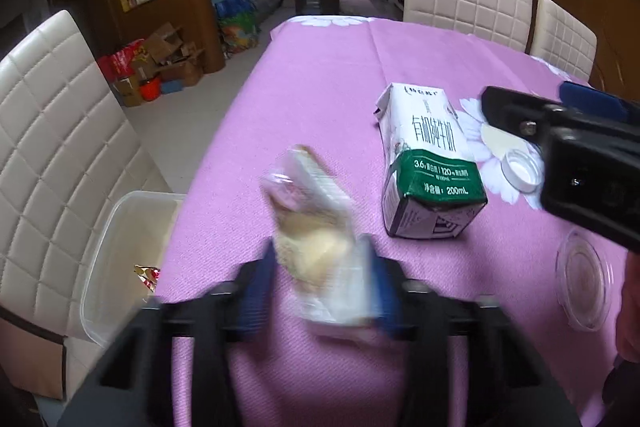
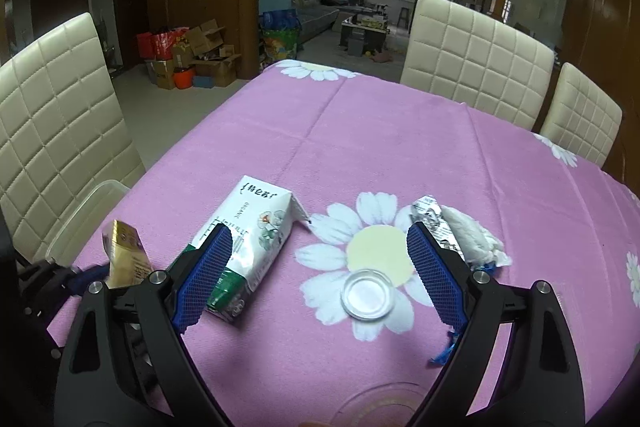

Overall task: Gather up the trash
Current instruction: 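Grasp the bread bag with left tool while right tool grasps the milk carton, then carry the milk carton over the bin and open the right tool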

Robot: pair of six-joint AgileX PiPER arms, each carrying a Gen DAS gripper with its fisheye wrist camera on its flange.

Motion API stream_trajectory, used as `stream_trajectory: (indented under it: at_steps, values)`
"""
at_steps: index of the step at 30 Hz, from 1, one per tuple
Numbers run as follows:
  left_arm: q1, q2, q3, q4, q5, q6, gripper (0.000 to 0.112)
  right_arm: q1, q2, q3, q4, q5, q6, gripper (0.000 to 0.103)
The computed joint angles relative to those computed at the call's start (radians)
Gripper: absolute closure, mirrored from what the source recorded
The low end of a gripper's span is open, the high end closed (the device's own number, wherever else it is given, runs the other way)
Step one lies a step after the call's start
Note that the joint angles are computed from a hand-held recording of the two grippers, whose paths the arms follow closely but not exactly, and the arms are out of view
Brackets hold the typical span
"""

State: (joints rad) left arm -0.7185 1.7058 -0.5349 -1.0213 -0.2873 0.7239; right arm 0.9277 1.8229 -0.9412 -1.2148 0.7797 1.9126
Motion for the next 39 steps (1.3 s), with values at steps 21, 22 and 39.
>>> stream_trajectory:
  at_steps: [21,22,39]
  values:
    - [0.140,-0.082,0.098,0.085,-0.125,-0.050,0.087,0.002,0.197,-0.200,0.150,-0.071,-0.190,0.039]
    - [0.146,-0.081,0.099,0.098,-0.123,-0.061,0.087,0.007,0.197,-0.198,0.143,-0.069,-0.185,0.042]
    - [0.369,-0.210,0.178,0.318,-0.081,-0.208,0.087,0.144,0.270,-0.374,0.095,0.024,-0.299,0.049]
